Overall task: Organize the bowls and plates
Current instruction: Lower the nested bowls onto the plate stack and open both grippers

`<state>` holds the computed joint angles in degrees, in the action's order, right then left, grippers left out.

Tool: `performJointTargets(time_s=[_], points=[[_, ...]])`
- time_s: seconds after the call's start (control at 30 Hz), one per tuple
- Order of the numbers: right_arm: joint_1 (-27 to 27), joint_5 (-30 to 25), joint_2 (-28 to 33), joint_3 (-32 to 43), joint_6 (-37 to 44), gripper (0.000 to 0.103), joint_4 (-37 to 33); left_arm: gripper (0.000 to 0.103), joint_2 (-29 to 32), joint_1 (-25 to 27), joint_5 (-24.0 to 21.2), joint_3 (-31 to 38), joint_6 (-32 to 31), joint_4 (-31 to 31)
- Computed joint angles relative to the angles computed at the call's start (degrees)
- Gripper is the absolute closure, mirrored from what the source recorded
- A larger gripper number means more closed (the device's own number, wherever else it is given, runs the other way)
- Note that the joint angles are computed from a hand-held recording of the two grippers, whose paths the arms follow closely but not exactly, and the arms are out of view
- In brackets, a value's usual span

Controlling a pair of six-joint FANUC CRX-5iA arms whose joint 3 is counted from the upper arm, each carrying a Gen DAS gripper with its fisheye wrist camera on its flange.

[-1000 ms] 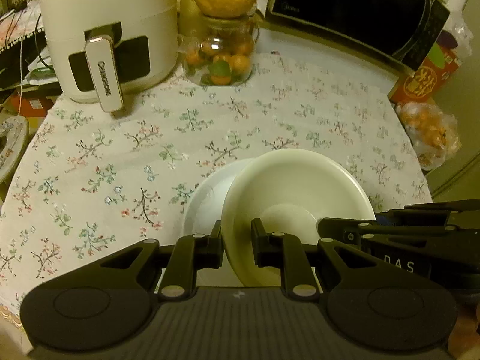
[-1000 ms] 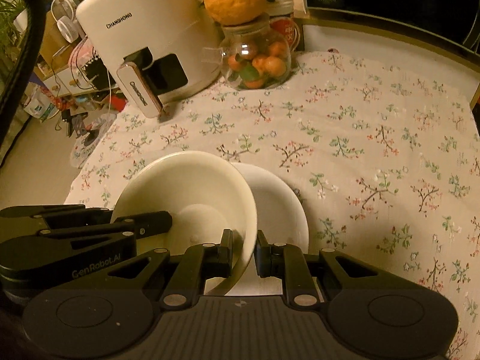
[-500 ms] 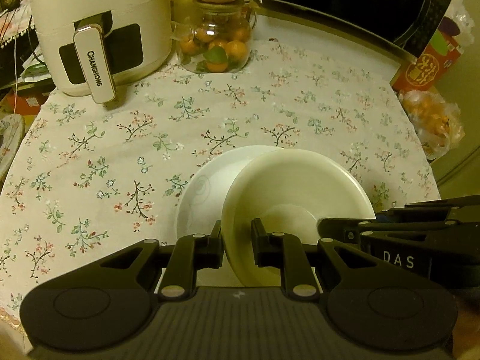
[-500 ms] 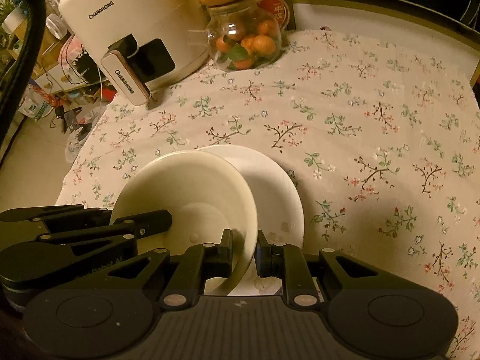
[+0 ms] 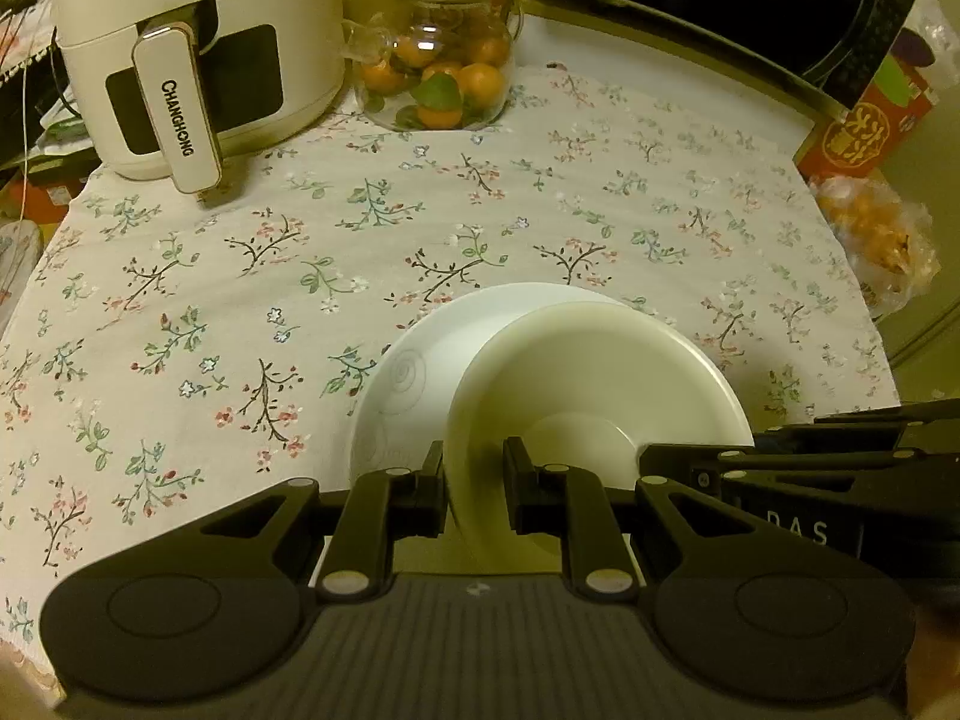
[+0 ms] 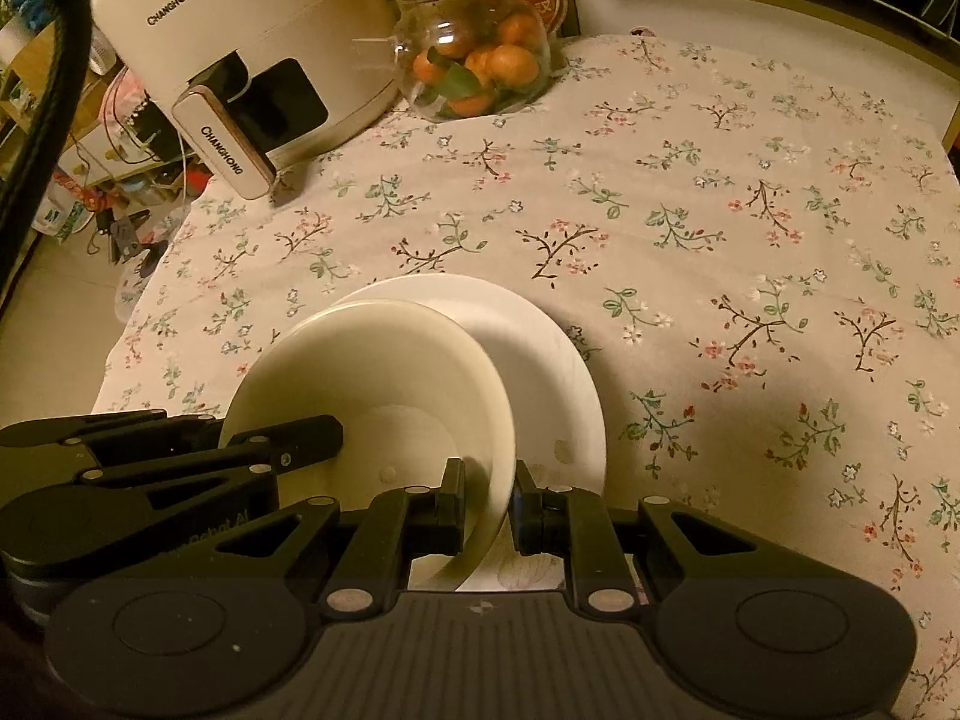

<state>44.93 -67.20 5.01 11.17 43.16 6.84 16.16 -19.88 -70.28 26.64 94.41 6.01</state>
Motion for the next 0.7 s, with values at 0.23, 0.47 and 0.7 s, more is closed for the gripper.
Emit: performJointTargets(time_s=[0.23, 0.47, 0.7], points=[[0.0, 0.9, 0.2, -0.7, -0.5, 0.089, 0.9, 0.086, -0.3, -0.2, 1.4, -0.9, -0.4, -0.5], [0.2, 1.6, 0.0, -1.1, -0.7, 0.087, 1.3, 0.083, -0.2, -0.1, 1.8, -1.0, -0.4, -0.2], [0.1, 3.1, -0.6, -1.8, -1.2, 0.084, 1.5, 0.076, -0.4, 0.0, 2.0, -1.3, -0.3, 0.0]])
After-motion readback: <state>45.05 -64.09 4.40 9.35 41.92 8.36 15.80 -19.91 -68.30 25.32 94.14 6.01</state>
